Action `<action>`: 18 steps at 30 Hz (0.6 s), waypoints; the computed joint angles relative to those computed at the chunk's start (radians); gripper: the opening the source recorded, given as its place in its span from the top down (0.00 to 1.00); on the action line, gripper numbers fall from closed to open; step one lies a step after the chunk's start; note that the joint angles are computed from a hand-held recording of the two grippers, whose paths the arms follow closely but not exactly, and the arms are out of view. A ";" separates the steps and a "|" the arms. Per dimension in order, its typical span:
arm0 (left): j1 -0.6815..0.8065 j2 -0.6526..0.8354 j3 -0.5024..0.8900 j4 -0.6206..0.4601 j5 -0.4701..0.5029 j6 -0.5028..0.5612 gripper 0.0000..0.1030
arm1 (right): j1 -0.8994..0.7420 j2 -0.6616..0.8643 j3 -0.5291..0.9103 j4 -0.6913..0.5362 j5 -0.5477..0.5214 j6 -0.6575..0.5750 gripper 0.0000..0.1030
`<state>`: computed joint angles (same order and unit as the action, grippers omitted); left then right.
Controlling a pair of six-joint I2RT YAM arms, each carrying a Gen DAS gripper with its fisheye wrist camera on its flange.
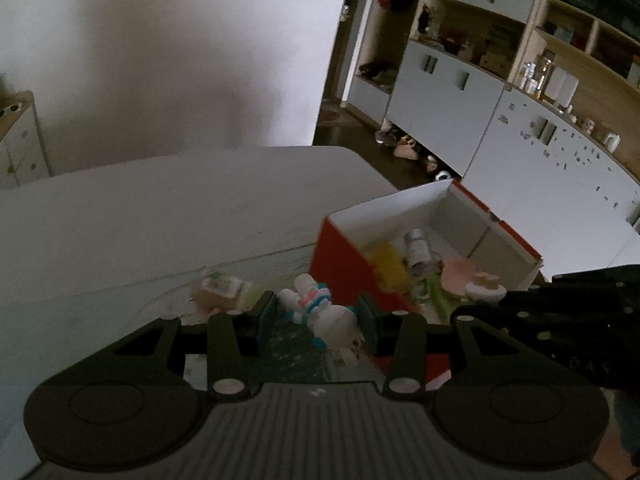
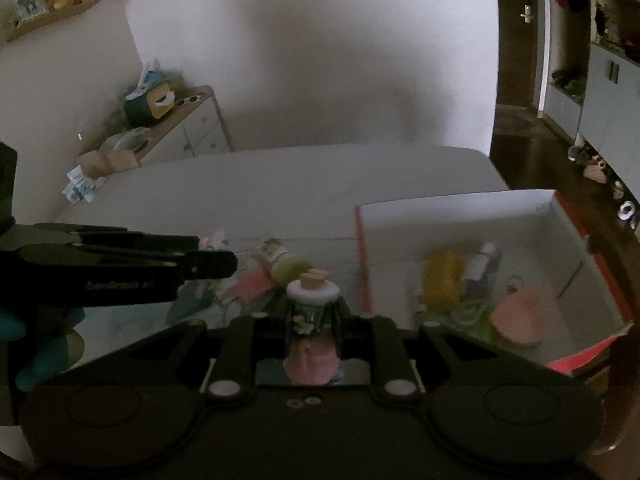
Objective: Organize rigid objects
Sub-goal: 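Carry the bunny and pig figurines into the red box and open both grippers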
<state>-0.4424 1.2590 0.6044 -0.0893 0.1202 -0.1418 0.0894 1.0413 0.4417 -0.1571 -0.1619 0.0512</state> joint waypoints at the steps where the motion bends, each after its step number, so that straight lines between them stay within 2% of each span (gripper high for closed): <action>1: -0.030 0.011 0.012 0.002 -0.021 -0.017 0.58 | -0.031 -0.006 0.000 -0.008 -0.020 -0.019 0.82; 9: -0.218 0.138 0.119 0.020 -0.143 -0.110 0.58 | -0.317 0.028 0.025 -0.060 -0.198 -0.210 0.82; 18: -0.357 0.329 0.268 0.022 -0.232 -0.176 0.58 | -0.576 0.170 0.105 -0.102 -0.350 -0.419 0.82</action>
